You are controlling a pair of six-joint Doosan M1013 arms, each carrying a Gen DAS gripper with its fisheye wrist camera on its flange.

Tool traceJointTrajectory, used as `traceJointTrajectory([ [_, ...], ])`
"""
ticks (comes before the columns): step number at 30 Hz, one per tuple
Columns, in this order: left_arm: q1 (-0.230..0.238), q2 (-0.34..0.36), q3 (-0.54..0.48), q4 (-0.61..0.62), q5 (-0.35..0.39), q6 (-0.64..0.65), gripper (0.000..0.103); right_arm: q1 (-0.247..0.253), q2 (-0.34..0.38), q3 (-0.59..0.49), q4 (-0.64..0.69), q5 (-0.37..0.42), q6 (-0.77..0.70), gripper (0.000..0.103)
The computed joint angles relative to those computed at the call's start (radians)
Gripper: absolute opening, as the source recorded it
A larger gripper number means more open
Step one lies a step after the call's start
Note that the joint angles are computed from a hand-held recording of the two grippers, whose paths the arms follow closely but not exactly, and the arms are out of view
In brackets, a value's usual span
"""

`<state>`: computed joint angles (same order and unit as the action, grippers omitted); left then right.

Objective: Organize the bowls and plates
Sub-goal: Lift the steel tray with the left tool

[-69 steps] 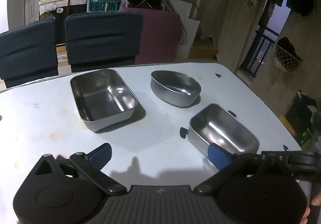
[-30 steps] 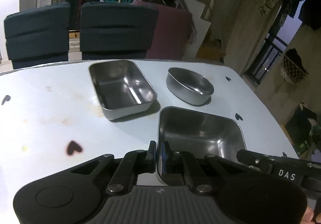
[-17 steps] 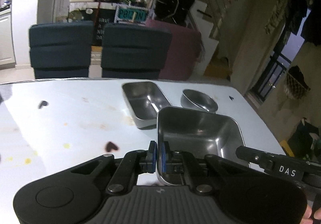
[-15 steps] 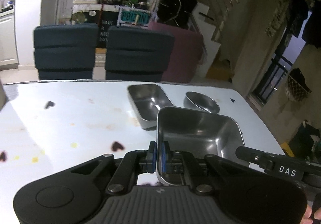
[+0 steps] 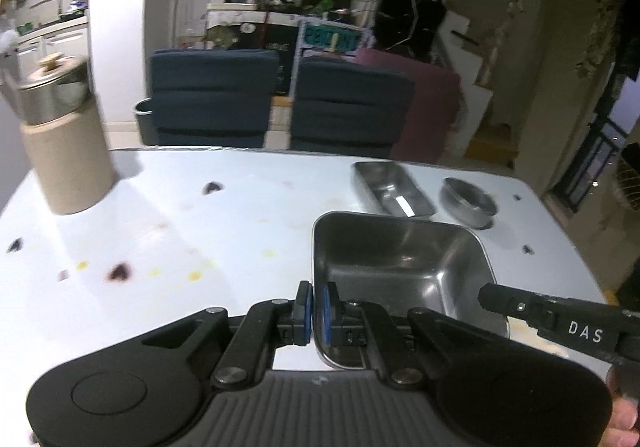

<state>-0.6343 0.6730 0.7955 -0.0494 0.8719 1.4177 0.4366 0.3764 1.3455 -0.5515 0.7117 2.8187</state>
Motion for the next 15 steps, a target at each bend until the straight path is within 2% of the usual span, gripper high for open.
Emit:
traceJointTrajectory([
  [7,0.019,-0.039,0.059,0.099,0.051,-0.038,0.006,0.024,0.054,-0.088,0.119,0.046,-0.138,0.006],
  [15,0.053,-0.049,0.086,0.102,0.140,-0.030,0.006,0.042,0.116,-0.177,0.258,0.137,-0.290,0.006],
])
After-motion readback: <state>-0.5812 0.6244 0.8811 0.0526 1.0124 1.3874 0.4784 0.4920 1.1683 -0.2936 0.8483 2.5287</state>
